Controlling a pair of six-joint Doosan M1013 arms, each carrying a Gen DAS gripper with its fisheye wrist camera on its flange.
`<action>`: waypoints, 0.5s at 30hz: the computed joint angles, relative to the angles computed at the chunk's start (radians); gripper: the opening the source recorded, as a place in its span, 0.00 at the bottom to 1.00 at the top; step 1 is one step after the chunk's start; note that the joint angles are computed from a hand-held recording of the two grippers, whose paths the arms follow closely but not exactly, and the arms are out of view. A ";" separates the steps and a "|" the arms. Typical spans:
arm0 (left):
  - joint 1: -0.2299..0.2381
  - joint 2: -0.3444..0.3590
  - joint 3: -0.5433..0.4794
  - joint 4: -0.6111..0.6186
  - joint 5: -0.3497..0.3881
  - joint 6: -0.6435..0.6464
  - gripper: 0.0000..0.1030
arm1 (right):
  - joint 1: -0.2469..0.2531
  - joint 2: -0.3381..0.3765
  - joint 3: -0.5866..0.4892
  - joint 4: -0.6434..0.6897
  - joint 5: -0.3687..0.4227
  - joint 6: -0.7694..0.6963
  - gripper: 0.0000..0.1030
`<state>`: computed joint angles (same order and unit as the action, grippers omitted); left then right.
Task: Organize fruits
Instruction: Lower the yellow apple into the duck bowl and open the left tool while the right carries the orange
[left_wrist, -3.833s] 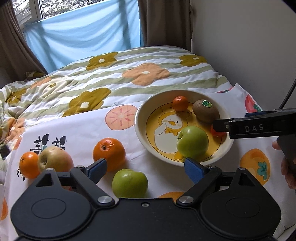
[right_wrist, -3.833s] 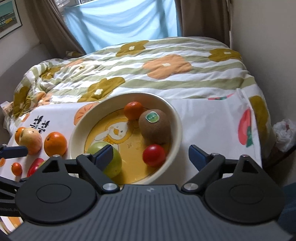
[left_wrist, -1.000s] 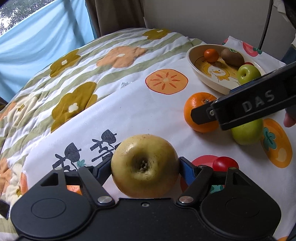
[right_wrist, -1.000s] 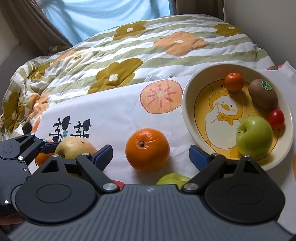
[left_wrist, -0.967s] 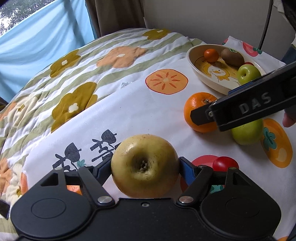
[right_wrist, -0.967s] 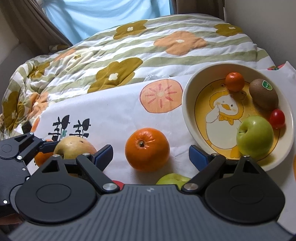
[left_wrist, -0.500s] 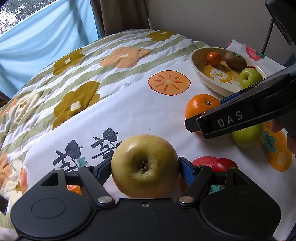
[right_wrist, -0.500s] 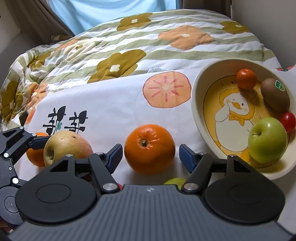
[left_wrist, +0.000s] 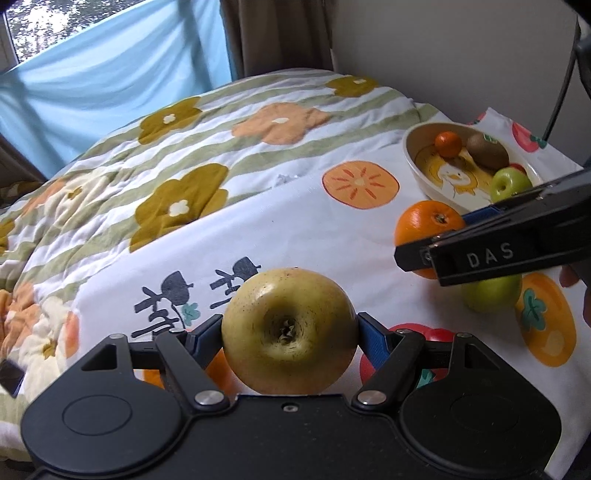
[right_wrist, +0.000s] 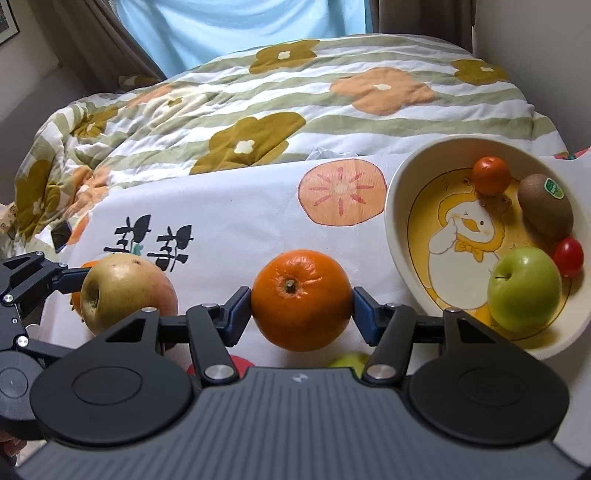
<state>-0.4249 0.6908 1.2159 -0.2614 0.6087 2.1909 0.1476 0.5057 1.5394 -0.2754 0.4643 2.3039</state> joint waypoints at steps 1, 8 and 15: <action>-0.001 -0.005 0.004 0.004 -0.005 -0.011 0.77 | -0.001 -0.005 0.005 0.004 -0.006 -0.007 0.71; -0.023 -0.044 0.035 0.066 -0.043 -0.114 0.77 | -0.014 -0.048 0.040 0.020 -0.049 -0.055 0.71; -0.057 -0.079 0.063 0.153 -0.086 -0.247 0.77 | -0.040 -0.097 0.080 0.040 -0.087 -0.107 0.71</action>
<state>-0.4823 0.6122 1.2786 -0.1087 0.5226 1.9437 0.1074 0.4088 1.6190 -0.2357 0.3774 2.1974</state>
